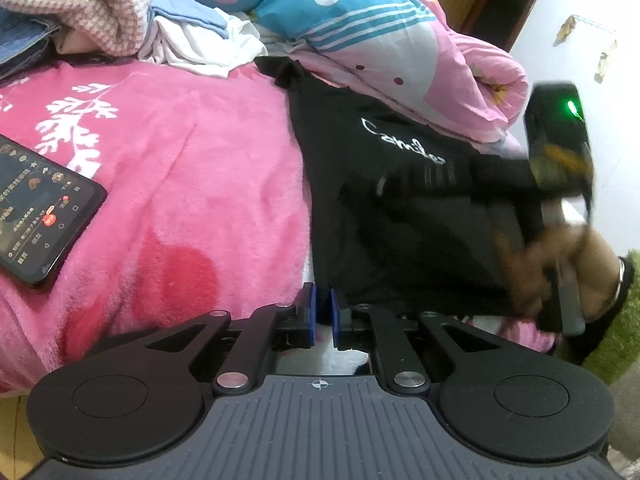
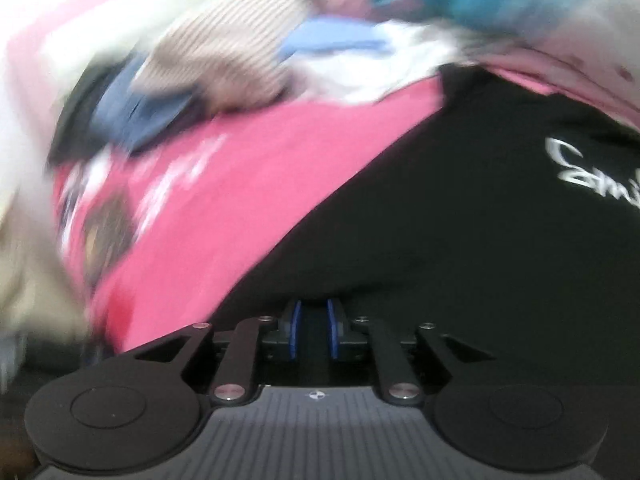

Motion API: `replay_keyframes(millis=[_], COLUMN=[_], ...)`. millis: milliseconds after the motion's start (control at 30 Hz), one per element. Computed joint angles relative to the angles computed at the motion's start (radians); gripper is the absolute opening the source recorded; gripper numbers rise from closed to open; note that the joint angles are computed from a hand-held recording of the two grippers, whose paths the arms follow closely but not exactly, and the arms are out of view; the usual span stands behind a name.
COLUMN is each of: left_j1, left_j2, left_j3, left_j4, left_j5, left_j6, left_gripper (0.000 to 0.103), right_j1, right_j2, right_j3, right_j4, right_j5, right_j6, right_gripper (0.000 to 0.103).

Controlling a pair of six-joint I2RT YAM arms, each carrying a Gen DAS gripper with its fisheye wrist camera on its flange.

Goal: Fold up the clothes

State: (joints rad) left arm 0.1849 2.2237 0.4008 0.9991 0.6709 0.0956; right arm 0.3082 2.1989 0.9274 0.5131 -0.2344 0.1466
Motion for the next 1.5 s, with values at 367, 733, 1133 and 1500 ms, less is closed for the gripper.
replay_keyframes(millis=[367,733,1133,1500], left_j1=[-0.004,-0.01,0.003,0.01], left_j2=[-0.007,-0.016,-0.026,-0.024], left_j3=[0.007,0.011,0.029,0.032], left_j4=[-0.021,-0.041,-0.095,-0.102], left_j5=[0.001,-0.014,0.01,0.024], left_j6=[0.004,0.006,0.028,0.035], left_gripper=[0.012,0.013,0.013,0.013], right_j1=[-0.351,-0.566,-0.827,-1.014], right_j2=[-0.283,-0.335,-0.16,-0.099], right_j3=[-0.32,-0.422,-0.402,-0.401], right_j4=[-0.13,-0.16,-0.059,0.036], right_j5=[-0.311,-0.478,-0.687,-0.708], right_j6=[-0.14,-0.214,-0.104,-0.005], right_gripper=[0.043,0.055,0.053,0.03])
